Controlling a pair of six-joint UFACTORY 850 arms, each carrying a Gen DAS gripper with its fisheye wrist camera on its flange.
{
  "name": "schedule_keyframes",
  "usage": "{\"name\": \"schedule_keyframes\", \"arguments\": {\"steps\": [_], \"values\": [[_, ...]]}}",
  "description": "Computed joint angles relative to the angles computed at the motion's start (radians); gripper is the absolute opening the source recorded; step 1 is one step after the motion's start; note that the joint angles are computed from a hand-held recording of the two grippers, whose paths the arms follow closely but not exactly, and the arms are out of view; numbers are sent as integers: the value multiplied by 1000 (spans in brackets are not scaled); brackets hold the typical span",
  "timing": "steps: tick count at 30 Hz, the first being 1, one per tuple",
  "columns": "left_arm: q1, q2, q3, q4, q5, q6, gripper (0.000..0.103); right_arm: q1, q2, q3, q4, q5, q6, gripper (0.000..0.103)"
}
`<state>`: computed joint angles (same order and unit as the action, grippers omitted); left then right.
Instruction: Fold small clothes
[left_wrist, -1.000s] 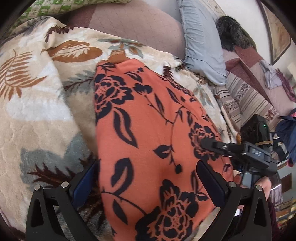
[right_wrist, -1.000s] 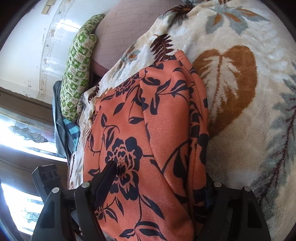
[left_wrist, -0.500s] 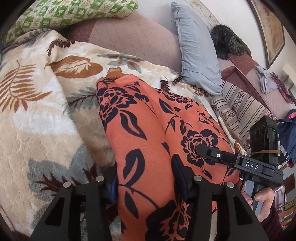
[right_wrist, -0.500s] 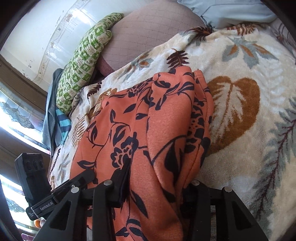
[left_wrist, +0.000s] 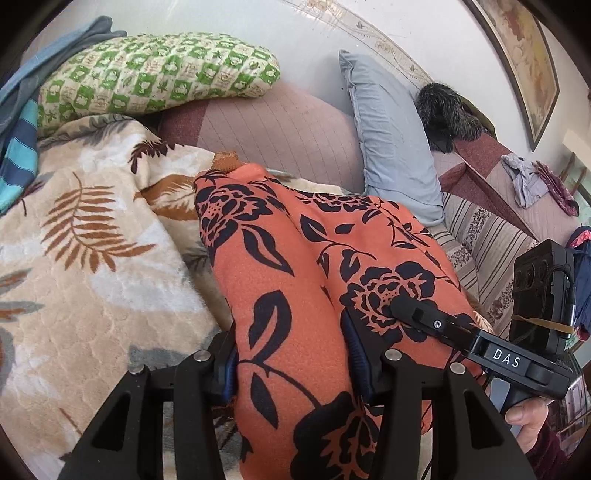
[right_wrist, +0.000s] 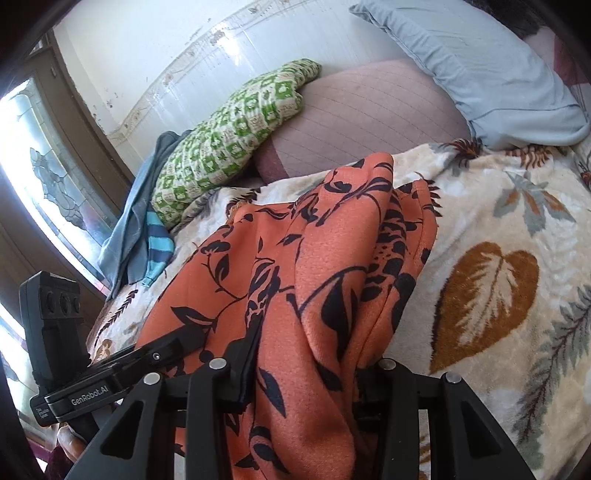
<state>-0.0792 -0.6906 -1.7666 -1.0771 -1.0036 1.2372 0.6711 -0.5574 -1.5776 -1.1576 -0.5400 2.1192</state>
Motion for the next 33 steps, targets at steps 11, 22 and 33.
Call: {"name": "schedule_keyframes", "arguments": {"steps": [11,22,33], "values": [[73,32,37,7,91,29,51,21,-123,-163,14,72,-29,42],[74,-35,7,335,211,-323,79,15,-273,-347,465,-9,-420,57],[77,107,169,258,428,-194,81,94,-224,-342,160,-303,-268,66]]}}
